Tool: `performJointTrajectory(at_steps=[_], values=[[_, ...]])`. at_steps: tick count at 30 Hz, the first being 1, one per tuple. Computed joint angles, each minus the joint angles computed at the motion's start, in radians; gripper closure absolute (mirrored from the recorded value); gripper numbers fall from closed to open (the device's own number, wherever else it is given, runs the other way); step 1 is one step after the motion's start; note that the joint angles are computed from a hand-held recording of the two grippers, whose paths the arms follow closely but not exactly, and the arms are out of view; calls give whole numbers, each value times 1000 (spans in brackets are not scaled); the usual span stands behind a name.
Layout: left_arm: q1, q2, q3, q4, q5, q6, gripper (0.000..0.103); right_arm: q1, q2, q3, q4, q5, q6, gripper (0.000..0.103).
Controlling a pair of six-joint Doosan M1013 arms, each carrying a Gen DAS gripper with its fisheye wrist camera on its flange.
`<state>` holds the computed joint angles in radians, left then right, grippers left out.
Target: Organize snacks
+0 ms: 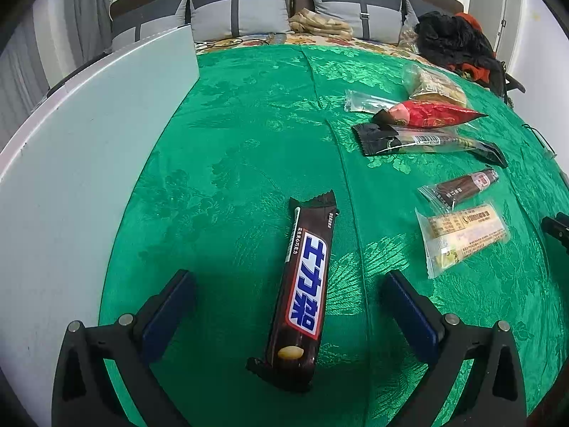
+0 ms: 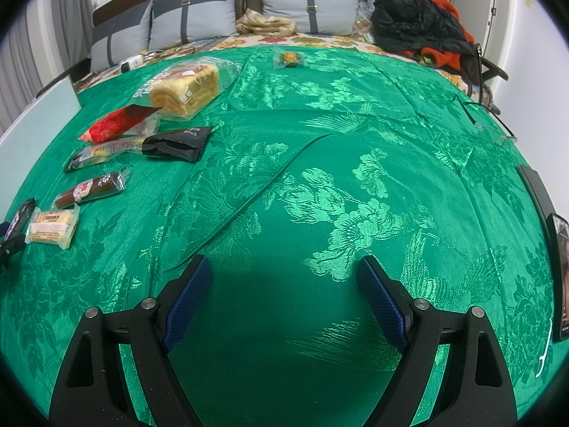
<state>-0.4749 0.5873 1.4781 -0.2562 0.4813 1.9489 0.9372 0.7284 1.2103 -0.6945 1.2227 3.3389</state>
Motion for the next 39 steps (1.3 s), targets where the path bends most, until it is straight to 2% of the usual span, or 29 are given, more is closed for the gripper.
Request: performJointTrajectory(at_steps=[39], values=[[0, 2, -3, 8, -2, -10, 0, 0, 2, -3, 3, -7, -7, 12]])
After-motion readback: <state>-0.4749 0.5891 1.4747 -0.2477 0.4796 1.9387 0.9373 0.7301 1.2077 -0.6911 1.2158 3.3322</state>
